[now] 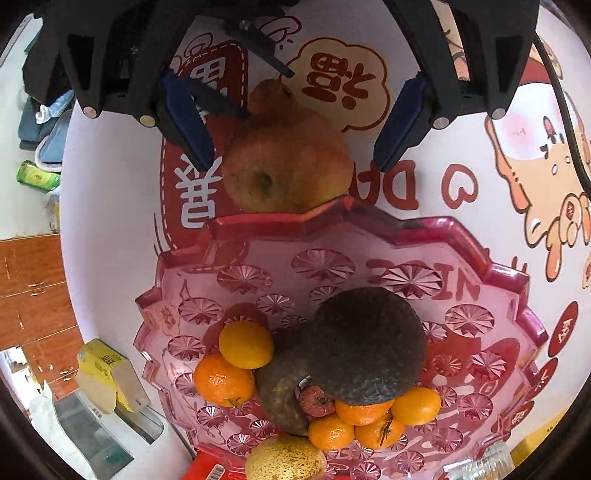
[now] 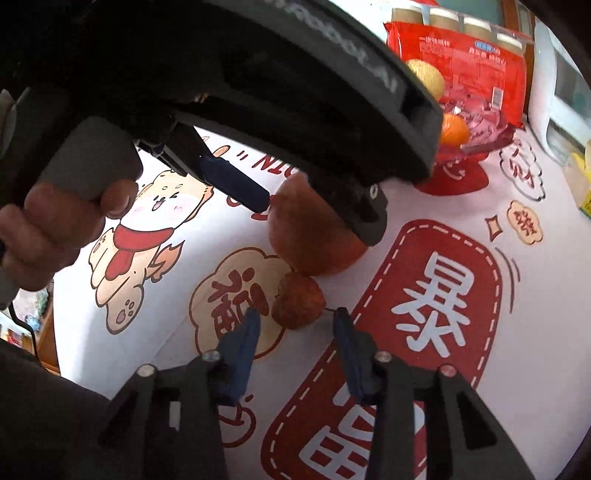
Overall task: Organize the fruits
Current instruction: 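Grasp the red apple with the left tool while the right tool grasps the lychee, then carry the apple and the lychee over the bowl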
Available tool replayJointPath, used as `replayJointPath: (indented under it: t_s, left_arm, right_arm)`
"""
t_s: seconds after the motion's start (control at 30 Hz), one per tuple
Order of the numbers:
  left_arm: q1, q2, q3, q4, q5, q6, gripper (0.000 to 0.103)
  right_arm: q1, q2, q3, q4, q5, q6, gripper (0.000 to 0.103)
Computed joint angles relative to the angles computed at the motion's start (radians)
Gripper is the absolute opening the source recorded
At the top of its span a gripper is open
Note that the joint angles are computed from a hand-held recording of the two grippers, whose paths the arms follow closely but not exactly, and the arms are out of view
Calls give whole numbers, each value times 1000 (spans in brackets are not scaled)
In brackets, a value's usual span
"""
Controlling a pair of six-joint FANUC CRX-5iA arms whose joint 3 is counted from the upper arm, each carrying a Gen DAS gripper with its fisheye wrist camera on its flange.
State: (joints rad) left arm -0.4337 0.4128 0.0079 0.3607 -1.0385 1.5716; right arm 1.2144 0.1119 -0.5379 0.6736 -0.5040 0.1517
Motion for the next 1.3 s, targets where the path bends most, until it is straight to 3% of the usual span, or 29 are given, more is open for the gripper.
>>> replayJointPath:
  t_s: [0.1,0.23,0.63,1.03,1.3]
  left_arm:
    - [2,8,-2,18,14,-19,85]
    - [13,13,-10,35,14,-37,71]
    - [35,-28,-96,71,54,-31,71]
    - [123,-214,-234,36,27,43,71]
    - [171,-310,-236,-18,40,102,71]
  right_arm:
    - [-9,-3,-14,20,28,-28,29]
    - [-13,-2,-17,23,43,-32,28]
    - [-16,-36,-33,-28,59,-35,27]
    - [-10,-105,-82,31,10,-135,26]
    - [-7,-148,-92,80,-9,-175,26]
